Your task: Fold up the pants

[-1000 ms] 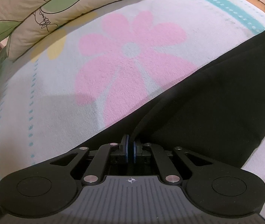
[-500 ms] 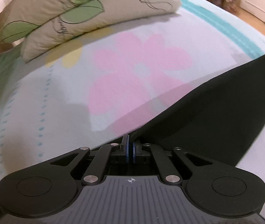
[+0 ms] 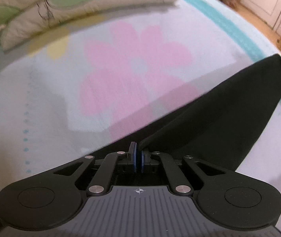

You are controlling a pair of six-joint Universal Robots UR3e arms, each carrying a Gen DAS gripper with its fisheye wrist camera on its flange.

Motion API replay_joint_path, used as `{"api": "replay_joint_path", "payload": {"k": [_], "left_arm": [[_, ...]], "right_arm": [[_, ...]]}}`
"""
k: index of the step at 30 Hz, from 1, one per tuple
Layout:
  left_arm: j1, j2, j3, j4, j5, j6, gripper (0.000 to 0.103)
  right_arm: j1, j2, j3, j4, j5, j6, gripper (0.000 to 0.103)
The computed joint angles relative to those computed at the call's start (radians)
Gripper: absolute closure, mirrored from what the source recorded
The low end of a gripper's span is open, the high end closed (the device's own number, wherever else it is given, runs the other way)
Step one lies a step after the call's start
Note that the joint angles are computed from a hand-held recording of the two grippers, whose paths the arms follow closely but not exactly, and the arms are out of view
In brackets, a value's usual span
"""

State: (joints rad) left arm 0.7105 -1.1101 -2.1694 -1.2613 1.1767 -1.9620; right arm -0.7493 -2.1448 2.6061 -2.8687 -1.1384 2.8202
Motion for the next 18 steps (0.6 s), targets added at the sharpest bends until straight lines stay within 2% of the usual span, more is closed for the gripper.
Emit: {"api": "replay_joint_path", "payload": {"k": [2, 4, 8, 11, 15, 17, 18], "left_arm": [[-0.058, -0.049, -0.027, 0.091, 0.044, -0.065, 0.095], [-0.097, -0.056, -0.057, 0.169, 0.068, -0.087, 0.094], [-0.146, -0.061, -0.043, 0.233, 0.095, -0.128, 0.083], [-0.143, -0.084, 0.026, 0.172, 0.076, -0.137, 0.076], [-0.161, -0.111, 0.063, 0.171, 0.101, -0.150, 0.069], [-0.158, -0.162, 0.138, 0.033, 0.115, -0.110, 0.061], [-0.172, -0.206, 0.183, -0.032, 0.134, -0.104, 0.061]], "right_arm": [[0.099, 0.133, -0.042, -0.066, -0.115, 0.054, 0.100], [0.170, 0.208, -0.071, -0.087, -0.203, 0.092, 0.099], [0.280, 0.311, -0.105, -0.169, -0.364, 0.122, 0.097], [0.255, 0.294, -0.113, -0.144, -0.375, 0.156, 0.089], [0.213, 0.239, -0.086, -0.151, -0.394, 0.194, 0.088], [0.210, 0.161, -0.068, -0.135, -0.398, 0.207, 0.085], [0.199, 0.106, -0.055, -0.112, -0.365, 0.195, 0.085]]}}
